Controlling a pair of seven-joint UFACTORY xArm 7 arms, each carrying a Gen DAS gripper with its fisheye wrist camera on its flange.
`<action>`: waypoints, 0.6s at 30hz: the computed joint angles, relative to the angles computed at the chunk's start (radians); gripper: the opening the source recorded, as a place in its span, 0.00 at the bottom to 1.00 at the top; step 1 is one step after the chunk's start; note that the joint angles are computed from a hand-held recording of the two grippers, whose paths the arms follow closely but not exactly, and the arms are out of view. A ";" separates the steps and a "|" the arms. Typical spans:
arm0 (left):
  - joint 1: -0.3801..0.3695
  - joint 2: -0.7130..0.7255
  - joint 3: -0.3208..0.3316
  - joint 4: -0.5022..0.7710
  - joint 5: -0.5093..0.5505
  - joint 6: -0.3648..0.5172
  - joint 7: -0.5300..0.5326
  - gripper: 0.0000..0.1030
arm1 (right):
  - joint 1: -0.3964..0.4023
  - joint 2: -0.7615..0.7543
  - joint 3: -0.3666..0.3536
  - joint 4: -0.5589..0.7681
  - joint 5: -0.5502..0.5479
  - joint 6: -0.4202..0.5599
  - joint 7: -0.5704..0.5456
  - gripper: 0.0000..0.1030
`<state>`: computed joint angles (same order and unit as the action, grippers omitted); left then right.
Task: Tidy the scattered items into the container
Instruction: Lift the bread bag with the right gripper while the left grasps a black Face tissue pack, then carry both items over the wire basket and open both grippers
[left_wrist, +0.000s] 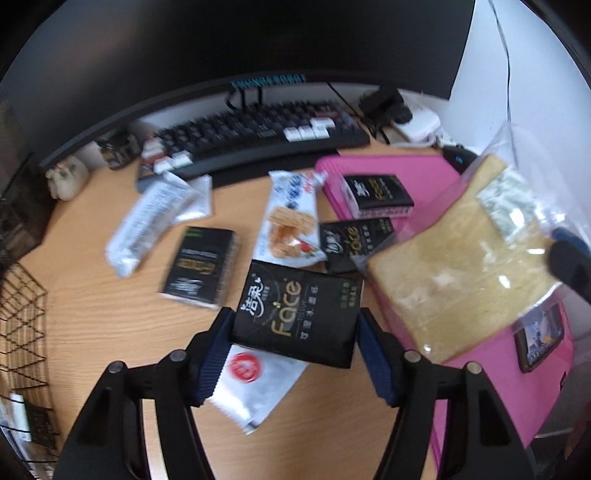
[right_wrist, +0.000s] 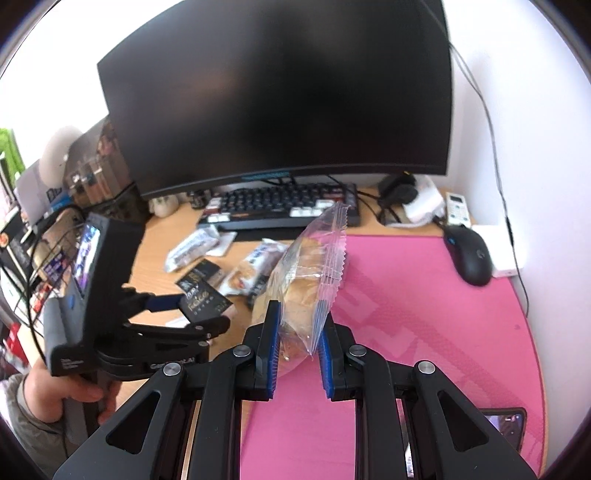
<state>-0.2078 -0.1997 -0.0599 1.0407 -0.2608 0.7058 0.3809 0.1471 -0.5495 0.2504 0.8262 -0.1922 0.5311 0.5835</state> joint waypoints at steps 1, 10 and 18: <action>0.005 -0.015 0.010 -0.001 -0.007 0.006 0.007 0.69 | 0.001 0.009 0.008 0.012 -0.002 -0.004 0.004 0.19; 0.105 -0.110 0.111 0.057 -0.010 0.091 0.053 0.69 | 0.033 0.178 0.126 0.232 -0.103 -0.032 0.075 0.17; 0.221 -0.113 0.218 0.135 -0.052 0.136 0.129 0.69 | 0.121 0.483 0.239 0.605 -0.373 0.006 0.183 0.17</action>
